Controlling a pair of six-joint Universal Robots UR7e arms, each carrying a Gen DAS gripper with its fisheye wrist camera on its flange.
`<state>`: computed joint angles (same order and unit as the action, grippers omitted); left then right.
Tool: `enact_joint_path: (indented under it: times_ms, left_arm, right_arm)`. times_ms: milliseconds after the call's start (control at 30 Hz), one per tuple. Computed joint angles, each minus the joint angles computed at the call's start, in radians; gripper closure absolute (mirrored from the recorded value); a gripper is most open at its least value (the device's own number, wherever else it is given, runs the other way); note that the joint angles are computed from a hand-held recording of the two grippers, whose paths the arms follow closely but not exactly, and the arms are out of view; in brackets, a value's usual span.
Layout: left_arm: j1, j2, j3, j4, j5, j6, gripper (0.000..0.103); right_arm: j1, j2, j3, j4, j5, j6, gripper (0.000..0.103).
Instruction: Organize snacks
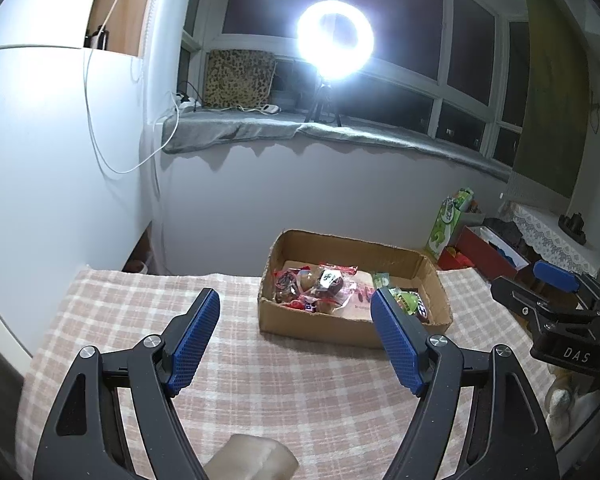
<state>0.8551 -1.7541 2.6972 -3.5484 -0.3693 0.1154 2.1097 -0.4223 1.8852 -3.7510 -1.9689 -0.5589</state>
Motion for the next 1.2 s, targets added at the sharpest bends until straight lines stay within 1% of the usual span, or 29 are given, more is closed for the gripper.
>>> enact_joint_path:
  times_ms: [133, 633, 933, 1000, 1067, 1200]
  left_arm:
    - [-0.005, -0.008, 0.004, 0.019, 0.003, -0.018, 0.025]
    - [-0.014, -0.011, 0.008, 0.018, 0.009, -0.024, 0.025]
    - [-0.026, -0.02, 0.016, 0.036, 0.02, -0.05, 0.025]
    - [-0.031, -0.013, 0.02, 0.019, 0.027, -0.044, 0.025]
    - [-0.036, 0.003, 0.024, -0.029, 0.03, -0.018, 0.025]
    - [-0.036, 0.011, 0.026, -0.036, 0.032, -0.012, 0.025]
  right_arm:
    - [0.003, 0.001, -0.001, 0.0, -0.003, -0.005, 0.004]
    - [0.005, 0.003, 0.0, -0.01, -0.007, -0.01, 0.004]
    - [0.007, 0.004, 0.0, -0.012, -0.01, -0.01, 0.004]
    - [0.008, 0.005, -0.001, -0.012, -0.013, -0.011, 0.004]
    - [0.005, 0.007, 0.002, -0.019, -0.013, -0.019, 0.004]
    - [-0.001, 0.009, 0.006, -0.029, -0.014, -0.034, 0.004]
